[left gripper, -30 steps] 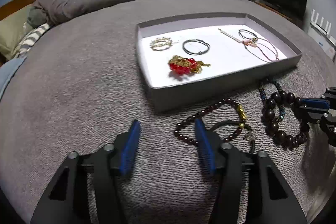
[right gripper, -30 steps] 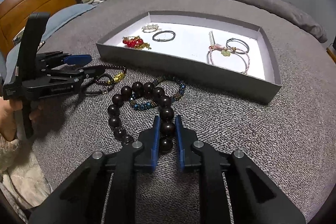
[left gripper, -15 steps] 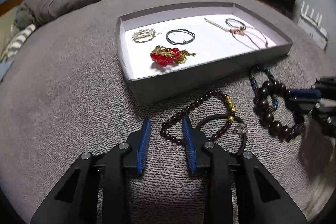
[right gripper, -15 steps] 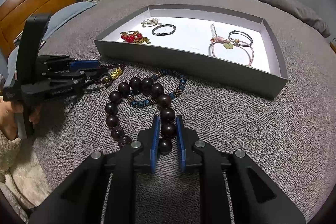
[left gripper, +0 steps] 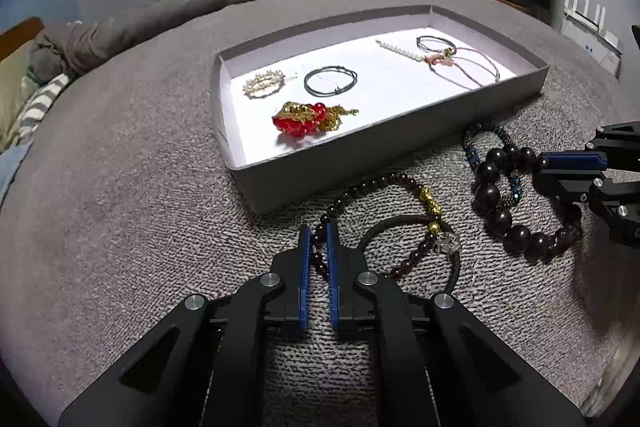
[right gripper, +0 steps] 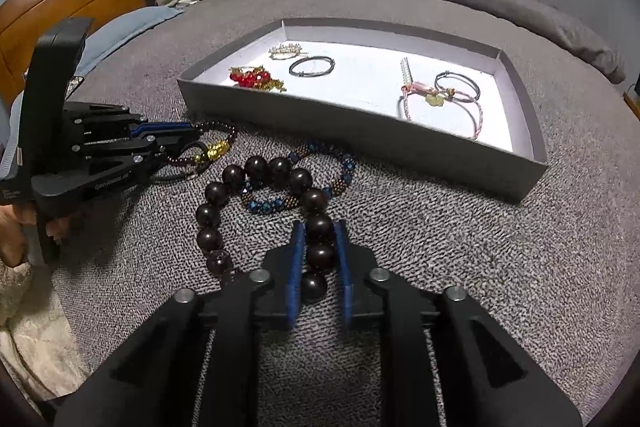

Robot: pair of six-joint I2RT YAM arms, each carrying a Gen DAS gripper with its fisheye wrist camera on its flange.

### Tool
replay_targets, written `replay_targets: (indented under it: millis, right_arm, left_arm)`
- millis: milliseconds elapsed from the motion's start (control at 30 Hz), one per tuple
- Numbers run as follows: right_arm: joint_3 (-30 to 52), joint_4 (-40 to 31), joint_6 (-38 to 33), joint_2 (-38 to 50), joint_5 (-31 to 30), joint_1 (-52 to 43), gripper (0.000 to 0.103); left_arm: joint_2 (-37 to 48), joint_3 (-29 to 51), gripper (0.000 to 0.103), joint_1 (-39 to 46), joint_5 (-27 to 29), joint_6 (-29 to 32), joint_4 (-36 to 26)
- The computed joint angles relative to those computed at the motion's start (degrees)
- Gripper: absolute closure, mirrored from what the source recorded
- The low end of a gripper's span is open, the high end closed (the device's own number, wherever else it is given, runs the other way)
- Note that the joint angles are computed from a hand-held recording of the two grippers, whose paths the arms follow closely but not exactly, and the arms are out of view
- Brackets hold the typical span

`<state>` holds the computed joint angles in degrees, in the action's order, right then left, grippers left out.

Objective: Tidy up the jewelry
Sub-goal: 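Lift both bead bracelets and carry them over the box tray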

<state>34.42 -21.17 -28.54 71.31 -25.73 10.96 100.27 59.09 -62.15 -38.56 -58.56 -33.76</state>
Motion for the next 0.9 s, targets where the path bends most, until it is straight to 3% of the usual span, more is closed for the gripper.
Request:
replay_targets:
  millis: [200,467,900]
  right_arm:
    - [0.2,-1.1,0.2,-3.6,-3.5,-2.1,0.089]
    - [2.0,-3.5,1.1,-7.5,-9.1,-5.2,0.088]
    - [5.7,-2.7,4.9,-9.5,-10.8,-7.3,0.088]
  left_arm:
    - [-3.2,-1.2,0.096,-1.2,-0.8,-1.0,0.4]
    - [-5.6,1.6,0.097,-5.0,-6.0,-0.6,-0.3]
    - [-6.1,7.5,0.097,-6.5,-11.1,2.0,-4.7]
